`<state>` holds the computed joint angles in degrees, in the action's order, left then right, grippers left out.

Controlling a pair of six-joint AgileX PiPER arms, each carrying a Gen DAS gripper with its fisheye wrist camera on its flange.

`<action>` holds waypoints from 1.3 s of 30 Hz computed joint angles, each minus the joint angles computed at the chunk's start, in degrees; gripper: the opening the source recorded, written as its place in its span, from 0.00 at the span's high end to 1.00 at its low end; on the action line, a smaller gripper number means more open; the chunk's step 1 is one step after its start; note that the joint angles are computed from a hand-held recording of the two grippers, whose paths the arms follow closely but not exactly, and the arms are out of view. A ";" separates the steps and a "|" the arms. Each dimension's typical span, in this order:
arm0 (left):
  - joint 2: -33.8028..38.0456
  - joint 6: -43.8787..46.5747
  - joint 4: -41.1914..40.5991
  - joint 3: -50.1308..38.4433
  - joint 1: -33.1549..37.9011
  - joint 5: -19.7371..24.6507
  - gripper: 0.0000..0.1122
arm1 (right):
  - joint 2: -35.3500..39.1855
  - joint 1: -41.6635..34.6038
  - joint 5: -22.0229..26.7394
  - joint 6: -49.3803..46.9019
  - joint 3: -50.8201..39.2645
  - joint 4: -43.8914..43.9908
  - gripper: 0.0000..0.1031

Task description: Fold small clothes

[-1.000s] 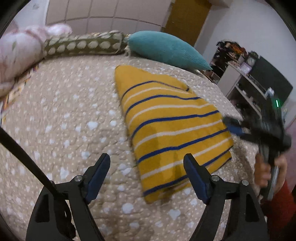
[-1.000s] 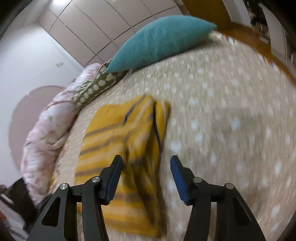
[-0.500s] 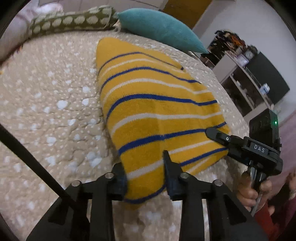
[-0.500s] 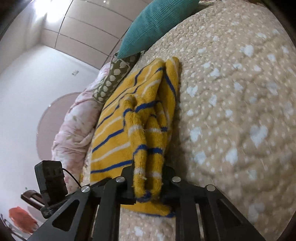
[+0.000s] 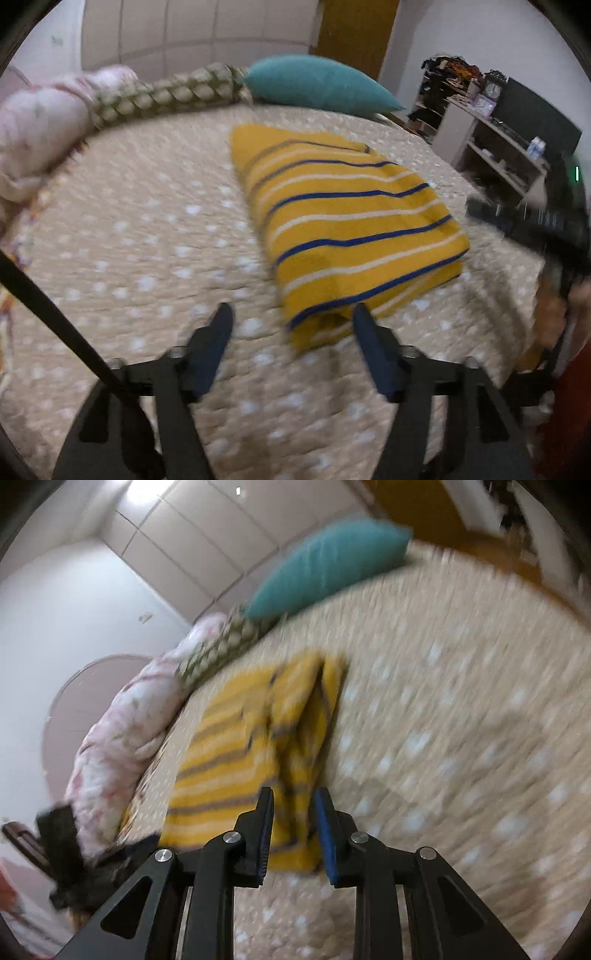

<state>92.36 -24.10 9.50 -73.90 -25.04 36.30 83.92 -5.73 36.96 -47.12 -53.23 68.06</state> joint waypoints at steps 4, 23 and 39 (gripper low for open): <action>-1.78 -7.52 8.85 3.44 -0.61 0.88 0.38 | 3.77 2.74 -2.77 10.08 -9.74 -9.39 0.85; -0.40 -26.20 25.22 14.27 4.55 -7.55 0.23 | 12.70 14.70 -9.84 24.81 -26.83 -27.00 0.36; -1.09 -38.93 37.81 18.07 3.25 -11.03 0.18 | 43.06 17.05 8.07 51.14 -64.89 -40.40 0.97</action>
